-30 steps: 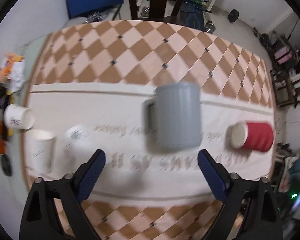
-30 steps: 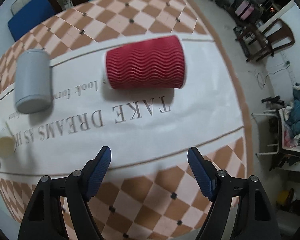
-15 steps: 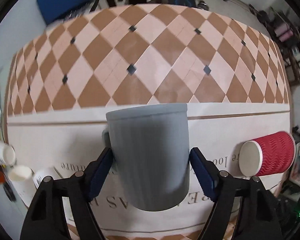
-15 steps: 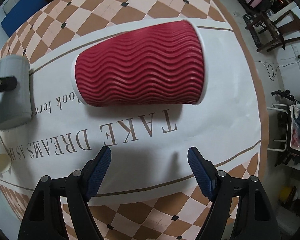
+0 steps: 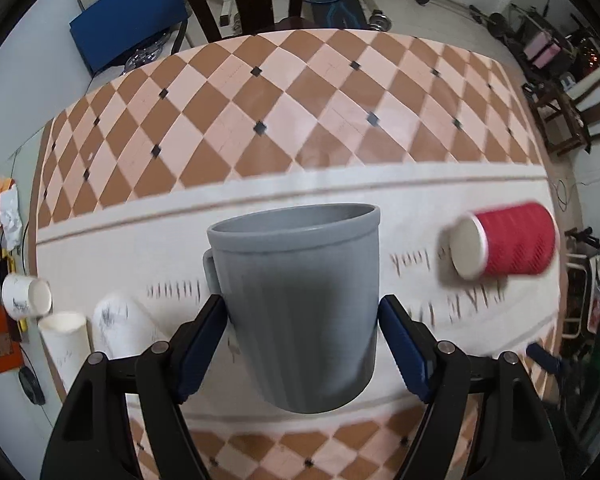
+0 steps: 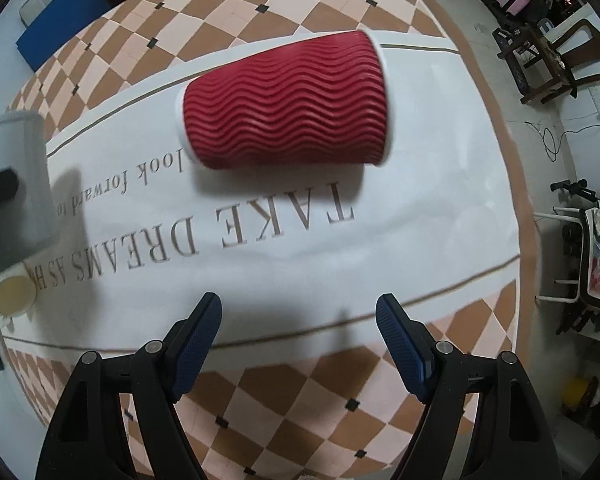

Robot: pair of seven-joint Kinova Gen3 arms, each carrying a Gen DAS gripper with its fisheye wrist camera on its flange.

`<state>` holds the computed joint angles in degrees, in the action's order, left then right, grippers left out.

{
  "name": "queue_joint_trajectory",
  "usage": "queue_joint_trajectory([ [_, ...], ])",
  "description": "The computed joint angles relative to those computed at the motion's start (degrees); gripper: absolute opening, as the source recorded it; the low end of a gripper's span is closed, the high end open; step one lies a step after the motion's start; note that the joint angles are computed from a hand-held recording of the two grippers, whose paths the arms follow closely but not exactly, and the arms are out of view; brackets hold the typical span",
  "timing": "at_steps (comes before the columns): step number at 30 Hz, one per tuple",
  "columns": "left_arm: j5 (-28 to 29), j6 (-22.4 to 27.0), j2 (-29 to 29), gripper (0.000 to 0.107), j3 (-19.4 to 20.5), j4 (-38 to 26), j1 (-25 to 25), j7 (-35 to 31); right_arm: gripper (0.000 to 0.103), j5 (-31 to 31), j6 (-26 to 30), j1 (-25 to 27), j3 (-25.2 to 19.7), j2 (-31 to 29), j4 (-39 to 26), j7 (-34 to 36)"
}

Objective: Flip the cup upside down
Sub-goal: 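Lift the grey mug off the cloth with the left tool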

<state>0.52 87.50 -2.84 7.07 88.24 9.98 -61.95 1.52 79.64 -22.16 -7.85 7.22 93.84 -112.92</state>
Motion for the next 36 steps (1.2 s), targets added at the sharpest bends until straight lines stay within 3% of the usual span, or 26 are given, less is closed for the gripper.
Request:
queue_joint_trajectory([
  [3,1.9,2.3,-4.3,0.076,-0.1,1.8,0.3,0.3,0.081,-0.2,0.7,-0.1,-0.4,-3.9,2.4,-0.9],
  [9,7.9,2.2,-6.9,0.076,3.9,6.1,2.5,7.4,0.081,-0.2,4.6,-1.0,-3.0,-11.6,6.2,-4.5],
  [14,13.7,0.9,-9.9,0.076,4.8,12.7,4.5,10.5,0.081,-0.1,6.9,-0.8,-4.6,-15.9,9.2,-6.8],
  [21,11.4,-3.6,-5.1,0.077,8.4,14.7,8.6,13.1,0.081,1.2,7.1,0.9,-4.5,-17.4,12.0,-6.7],
  [29,11.3,-5.3,-5.0,0.078,5.8,14.9,9.3,14.9,0.081,1.9,7.4,1.2,-5.2,-17.7,13.2,-8.0],
  [33,10.7,-5.5,-6.2,0.094,5.4,14.5,8.6,14.5,0.087,2.3,6.6,1.3,-5.0,-17.4,13.0,-8.1],
  [36,10.7,-4.6,-7.5,0.095,4.7,14.2,7.8,14.2,0.087,2.3,6.0,1.3,-4.9,-17.3,12.7,-8.1],
])
